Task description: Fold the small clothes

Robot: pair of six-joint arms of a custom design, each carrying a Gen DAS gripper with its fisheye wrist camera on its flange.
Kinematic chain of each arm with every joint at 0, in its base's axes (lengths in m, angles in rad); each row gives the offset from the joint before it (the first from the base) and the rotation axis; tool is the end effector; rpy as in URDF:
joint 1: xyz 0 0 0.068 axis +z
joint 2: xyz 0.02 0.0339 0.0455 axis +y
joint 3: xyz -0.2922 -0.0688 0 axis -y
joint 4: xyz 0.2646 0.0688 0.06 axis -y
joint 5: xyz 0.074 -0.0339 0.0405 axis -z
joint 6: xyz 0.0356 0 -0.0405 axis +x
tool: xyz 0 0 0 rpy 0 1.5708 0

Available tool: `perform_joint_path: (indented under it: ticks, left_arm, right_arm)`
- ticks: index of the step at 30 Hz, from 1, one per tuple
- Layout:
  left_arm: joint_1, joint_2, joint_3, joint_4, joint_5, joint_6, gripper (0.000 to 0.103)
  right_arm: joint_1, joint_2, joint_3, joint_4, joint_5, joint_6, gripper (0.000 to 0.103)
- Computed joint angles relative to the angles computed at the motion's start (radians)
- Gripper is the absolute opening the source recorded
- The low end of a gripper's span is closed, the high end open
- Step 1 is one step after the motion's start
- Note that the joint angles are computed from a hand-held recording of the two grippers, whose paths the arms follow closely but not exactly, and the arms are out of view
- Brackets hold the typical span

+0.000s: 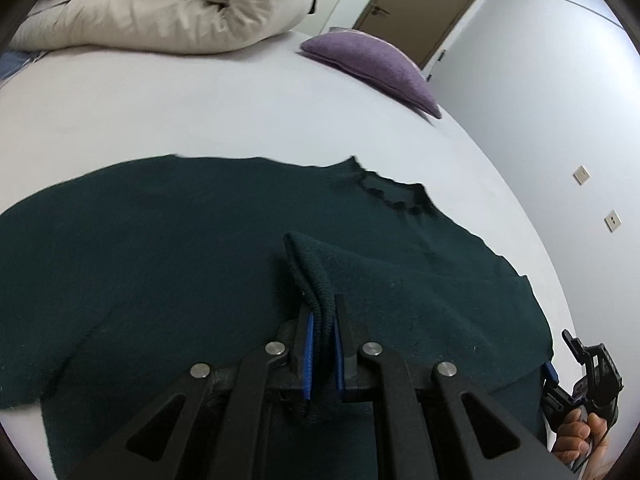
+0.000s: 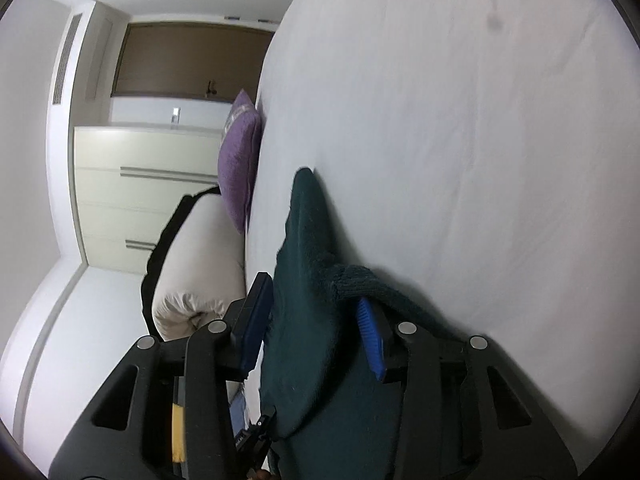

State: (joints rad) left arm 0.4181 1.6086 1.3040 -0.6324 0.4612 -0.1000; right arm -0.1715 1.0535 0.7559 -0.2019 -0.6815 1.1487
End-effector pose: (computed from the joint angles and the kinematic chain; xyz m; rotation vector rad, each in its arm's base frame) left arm 0.3392 0.1334 0.2981 -0.4389 2.3819 -0.4344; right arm 0.2357 -0.0181 0.2986 0.9665 1.9872 1.2795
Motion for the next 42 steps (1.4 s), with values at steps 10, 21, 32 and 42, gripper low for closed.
perform_joint_path:
  ticks: [10,21,32,42]
  left_arm:
    - [0.003,0.013,-0.052,0.077,0.004,0.002,0.014]
    - [0.019,0.005,-0.092,0.131,0.045,-0.016,0.014]
    - [0.008,-0.012,-0.106,0.148,0.016,-0.010,0.015]
    - [0.020,-0.001,-0.119,0.175,0.044,-0.015,0.018]
  right_arm:
    - [-0.042,0.001,0.064,-0.183,-0.047,-0.120,0.039]
    - [0.179,0.429,0.679,-0.606,0.317,-0.666,0.041]
    - [0.284,0.600,0.800,-0.612,0.594,-0.865,0.005]
    - [0.229,0.564,0.745,-0.578,0.606,-0.807,0.000]
